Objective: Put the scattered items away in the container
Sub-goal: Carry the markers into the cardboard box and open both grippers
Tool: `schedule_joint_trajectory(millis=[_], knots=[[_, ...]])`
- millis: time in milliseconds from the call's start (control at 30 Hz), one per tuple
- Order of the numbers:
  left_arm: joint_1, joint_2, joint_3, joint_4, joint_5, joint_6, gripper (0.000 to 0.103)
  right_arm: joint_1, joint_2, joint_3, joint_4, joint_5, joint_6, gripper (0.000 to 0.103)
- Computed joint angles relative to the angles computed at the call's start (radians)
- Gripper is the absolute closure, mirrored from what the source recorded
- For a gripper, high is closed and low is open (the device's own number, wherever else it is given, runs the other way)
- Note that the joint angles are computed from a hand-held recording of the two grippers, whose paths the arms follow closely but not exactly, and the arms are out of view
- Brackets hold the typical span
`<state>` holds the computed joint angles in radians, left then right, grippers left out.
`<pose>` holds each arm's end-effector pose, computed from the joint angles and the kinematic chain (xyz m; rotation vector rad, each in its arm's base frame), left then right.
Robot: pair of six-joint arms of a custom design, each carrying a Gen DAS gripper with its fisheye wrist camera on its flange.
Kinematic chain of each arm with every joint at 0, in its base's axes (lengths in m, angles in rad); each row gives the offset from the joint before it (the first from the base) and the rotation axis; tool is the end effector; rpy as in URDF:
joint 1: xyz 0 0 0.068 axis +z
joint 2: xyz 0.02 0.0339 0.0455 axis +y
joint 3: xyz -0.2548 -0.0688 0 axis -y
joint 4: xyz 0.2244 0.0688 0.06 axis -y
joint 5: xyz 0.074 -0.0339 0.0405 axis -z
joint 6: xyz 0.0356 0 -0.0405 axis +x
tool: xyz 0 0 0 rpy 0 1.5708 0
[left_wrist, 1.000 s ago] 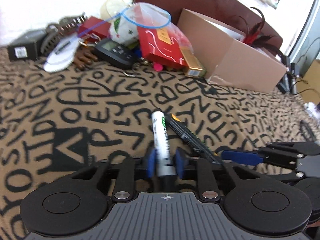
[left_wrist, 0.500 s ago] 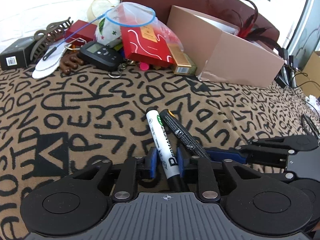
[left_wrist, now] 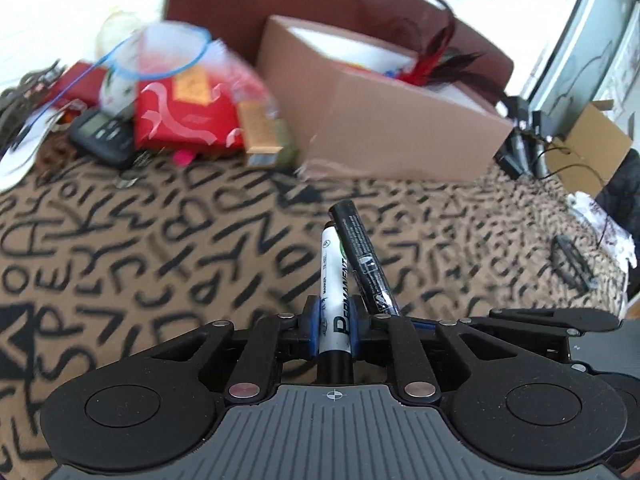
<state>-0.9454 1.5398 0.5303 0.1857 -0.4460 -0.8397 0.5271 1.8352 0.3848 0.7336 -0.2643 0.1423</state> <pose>0.1614 -0.1973 0.1323 -0.0831 2.3223 -0.3770 0.2155 0.1362 0.0727 -0.5861 2.2688 0.6432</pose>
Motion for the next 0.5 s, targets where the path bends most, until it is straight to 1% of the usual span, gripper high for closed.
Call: schedule_joint_trajectory(millis=[133, 233, 367, 433, 500], knots=[[0.017, 0.002, 0.095, -0.023, -0.014, 0.070, 0.092, -0.091, -0.060, -0.001, -0.007, -0.040, -0.013, 0.085], [0.042, 0.025, 0.195, -0.040, -0.019, 0.141, 0.092, -0.157, -0.102, 0.026, -0.028, -0.070, -0.033, 0.085], [0.083, 0.099, 0.366, -0.047, -0.008, 0.227, 0.092, -0.221, -0.129, 0.117, -0.073, -0.079, -0.077, 0.085], [0.103, 0.152, 0.469, -0.062, -0.015, 0.258, 0.092, -0.248, -0.121, 0.187, -0.100, -0.076, -0.095, 0.085], [0.134, 0.205, 0.573, -0.078, 0.011, 0.284, 0.092, -0.278, -0.099, 0.265, -0.125, -0.077, -0.098, 0.085]])
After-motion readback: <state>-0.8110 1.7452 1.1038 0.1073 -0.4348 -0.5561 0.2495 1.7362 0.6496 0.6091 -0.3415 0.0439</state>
